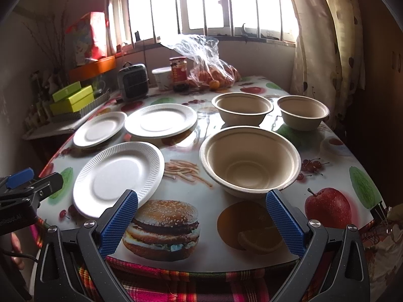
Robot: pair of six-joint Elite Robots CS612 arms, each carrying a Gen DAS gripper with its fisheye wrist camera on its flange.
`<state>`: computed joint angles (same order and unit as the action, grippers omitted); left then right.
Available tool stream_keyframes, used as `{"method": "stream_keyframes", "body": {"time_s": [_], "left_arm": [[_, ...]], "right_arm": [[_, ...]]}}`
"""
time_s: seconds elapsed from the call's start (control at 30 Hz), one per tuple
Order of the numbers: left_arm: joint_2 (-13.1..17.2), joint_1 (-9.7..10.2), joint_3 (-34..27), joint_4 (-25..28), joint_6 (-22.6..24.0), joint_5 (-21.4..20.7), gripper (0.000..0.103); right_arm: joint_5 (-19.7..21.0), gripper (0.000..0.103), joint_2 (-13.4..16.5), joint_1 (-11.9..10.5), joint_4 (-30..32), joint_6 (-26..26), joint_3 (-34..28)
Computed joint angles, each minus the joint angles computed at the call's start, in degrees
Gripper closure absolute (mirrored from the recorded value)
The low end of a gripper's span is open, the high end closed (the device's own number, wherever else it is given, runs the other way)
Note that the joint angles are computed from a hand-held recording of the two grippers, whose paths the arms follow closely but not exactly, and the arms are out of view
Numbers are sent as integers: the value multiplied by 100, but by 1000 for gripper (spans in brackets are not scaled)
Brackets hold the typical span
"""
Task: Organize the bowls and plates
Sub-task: 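Move the left and right tools toward the white paper plates while both stay open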
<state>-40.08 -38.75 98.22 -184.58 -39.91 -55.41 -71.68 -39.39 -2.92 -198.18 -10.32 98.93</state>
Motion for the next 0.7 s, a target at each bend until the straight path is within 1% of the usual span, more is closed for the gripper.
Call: {"method": "stream_keyframes", "body": {"time_s": [0.13,0.33,0.5,0.7], "left_arm": [[15,6,-104,161,29,-27,2],[42,27,-238,245,108,-43,2],[87,52,-351,293,222,-135,2],[105,65,-403,335,240,-162,2]], "right_arm": [[-6,0,10,-19,20,55,-41],[-48,0,24,-31,47,114,-109],[-83,0,46,-26,124,101,-186],[-73,0,66,-34,188,155,-248]]}}
